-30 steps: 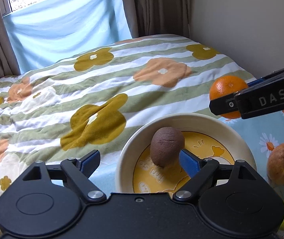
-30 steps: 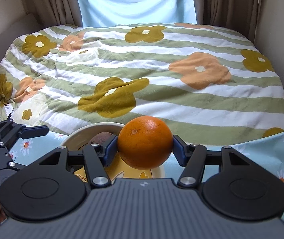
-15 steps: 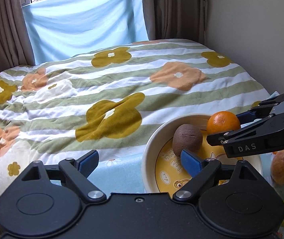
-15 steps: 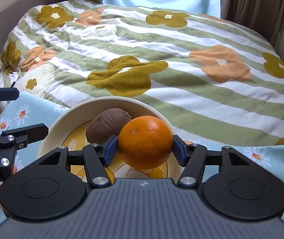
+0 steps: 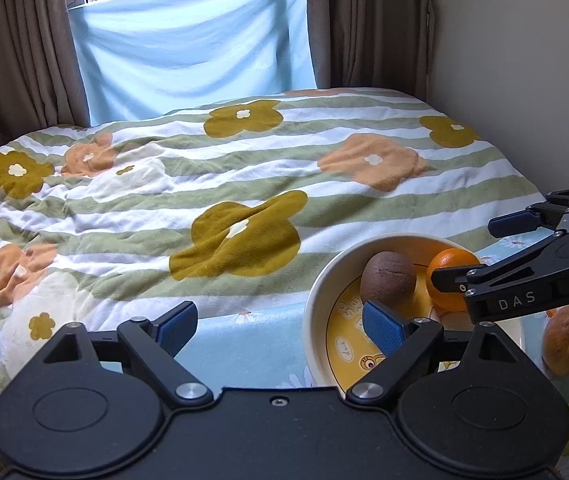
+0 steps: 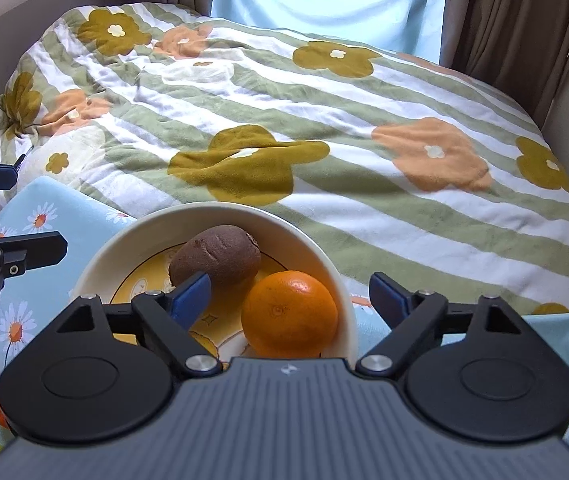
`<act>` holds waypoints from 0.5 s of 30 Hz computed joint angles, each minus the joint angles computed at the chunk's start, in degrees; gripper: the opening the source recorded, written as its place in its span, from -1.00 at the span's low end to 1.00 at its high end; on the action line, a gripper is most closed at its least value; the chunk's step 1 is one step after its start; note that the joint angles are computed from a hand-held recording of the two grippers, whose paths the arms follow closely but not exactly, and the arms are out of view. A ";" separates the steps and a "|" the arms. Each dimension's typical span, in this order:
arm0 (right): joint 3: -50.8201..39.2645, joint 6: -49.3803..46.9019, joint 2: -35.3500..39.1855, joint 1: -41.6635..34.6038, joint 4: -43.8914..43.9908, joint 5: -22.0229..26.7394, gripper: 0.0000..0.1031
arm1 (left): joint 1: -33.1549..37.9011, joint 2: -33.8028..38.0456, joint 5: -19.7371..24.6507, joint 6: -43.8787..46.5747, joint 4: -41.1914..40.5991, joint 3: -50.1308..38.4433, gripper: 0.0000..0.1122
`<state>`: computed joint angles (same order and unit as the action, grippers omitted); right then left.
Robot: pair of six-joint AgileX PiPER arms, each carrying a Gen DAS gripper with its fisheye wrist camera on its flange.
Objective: Organize fruits
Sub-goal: 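Lower the orange into the bowl and open the right tool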
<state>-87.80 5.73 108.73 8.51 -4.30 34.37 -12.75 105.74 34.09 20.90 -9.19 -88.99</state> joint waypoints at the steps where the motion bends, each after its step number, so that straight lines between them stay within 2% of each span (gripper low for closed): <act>1: 0.42 0.05 -0.72 0.00 -0.06 0.04 0.97 | -0.11 -0.59 -0.09 -0.78 0.49 0.31 0.65; 11: 6.84 -1.74 -12.50 -0.96 2.82 2.18 0.97 | -2.66 -11.16 0.05 -11.18 6.90 5.79 0.67; 15: 10.87 -3.07 -19.31 -1.50 4.60 3.20 0.97 | -5.20 -17.71 0.26 -19.30 13.54 10.01 0.67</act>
<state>-76.94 2.66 89.42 7.01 0.30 37.57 -17.95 88.03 34.34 1.60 4.35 -78.98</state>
